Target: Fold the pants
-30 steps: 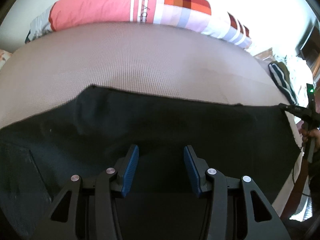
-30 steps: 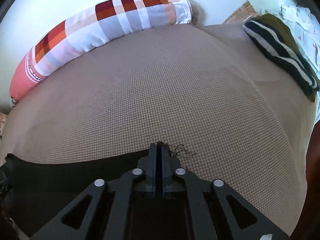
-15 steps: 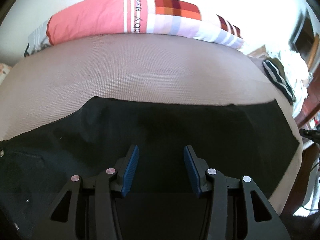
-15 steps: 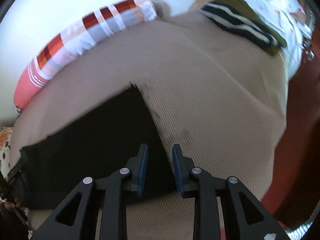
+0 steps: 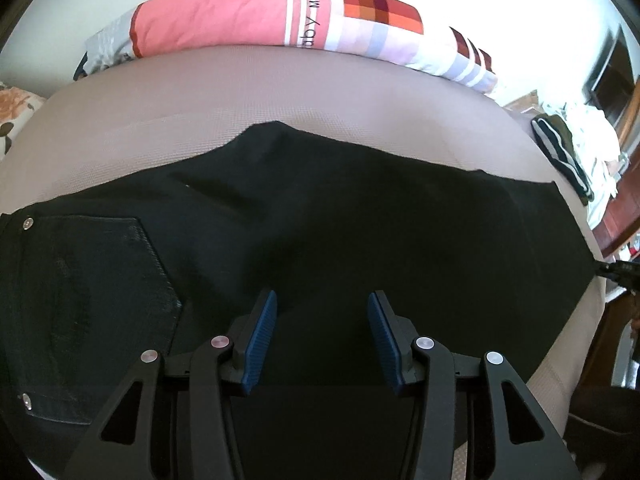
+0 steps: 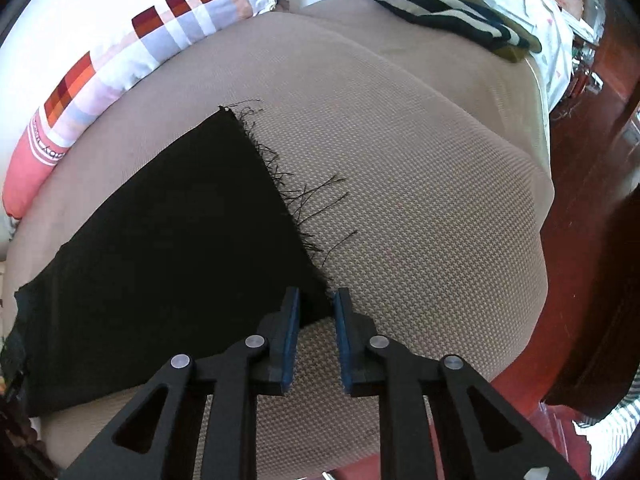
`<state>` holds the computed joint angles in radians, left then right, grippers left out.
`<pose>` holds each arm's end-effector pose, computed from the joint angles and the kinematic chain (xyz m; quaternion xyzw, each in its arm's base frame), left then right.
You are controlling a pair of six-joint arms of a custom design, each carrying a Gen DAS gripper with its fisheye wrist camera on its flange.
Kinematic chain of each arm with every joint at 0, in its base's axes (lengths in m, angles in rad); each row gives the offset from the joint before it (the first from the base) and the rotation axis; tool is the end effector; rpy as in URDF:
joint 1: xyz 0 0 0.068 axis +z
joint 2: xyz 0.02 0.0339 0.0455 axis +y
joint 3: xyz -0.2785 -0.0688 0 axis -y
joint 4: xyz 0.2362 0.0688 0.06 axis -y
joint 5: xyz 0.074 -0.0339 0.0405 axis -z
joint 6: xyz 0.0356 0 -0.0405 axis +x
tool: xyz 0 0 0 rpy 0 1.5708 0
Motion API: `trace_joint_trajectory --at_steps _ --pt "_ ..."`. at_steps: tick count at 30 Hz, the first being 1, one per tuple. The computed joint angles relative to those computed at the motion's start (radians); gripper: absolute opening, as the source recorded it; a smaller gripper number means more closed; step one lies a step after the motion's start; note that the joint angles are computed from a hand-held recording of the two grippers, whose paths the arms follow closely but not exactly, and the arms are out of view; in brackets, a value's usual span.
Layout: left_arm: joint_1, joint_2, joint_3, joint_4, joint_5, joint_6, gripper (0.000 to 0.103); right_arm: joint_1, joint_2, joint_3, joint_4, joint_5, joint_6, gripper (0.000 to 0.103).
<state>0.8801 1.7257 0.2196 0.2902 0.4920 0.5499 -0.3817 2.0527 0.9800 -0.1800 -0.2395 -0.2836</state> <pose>0.1243 0.1240 0.0580 -0.1145 0.9487 -0.0688 0.2864 0.3266 -0.1220 0.0783 0.0292 0.9801 0.0601 0.1871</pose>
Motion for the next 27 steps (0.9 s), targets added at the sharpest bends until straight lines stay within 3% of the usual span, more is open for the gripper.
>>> trace_joint_trajectory --at_steps 3,6,12,15,18,22,27 --pt "0.047 -0.06 0.018 -0.054 0.024 -0.009 0.049 0.037 -0.08 -0.018 -0.002 -0.009 0.018 0.019" --pt "0.12 -0.114 0.032 -0.067 0.045 -0.001 0.053 0.12 -0.158 -0.011 -0.057 -0.101 0.022 0.022" --pt "0.28 -0.074 0.142 -0.135 0.082 0.043 0.054 0.486 -0.091 0.17 -0.228 -0.244 0.002 0.022" --pt "0.37 -0.036 0.193 -0.165 0.093 0.075 0.054 0.691 0.032 0.338 -0.301 -0.31 0.022 0.022" --pt "0.441 0.016 0.253 -0.189 0.093 0.094 0.054 0.848 0.161 0.53 -0.372 -0.322 0.008 0.031" --pt "0.503 0.08 0.32 -0.205 0.088 0.1 0.054 0.991 0.317 0.782 -0.488 -0.33 -0.026 0.034" --pt "0.534 0.134 0.375 -0.243 0.1 0.123 0.054 1.088 0.557 1.191 -0.743 -0.295 -0.087 0.035"
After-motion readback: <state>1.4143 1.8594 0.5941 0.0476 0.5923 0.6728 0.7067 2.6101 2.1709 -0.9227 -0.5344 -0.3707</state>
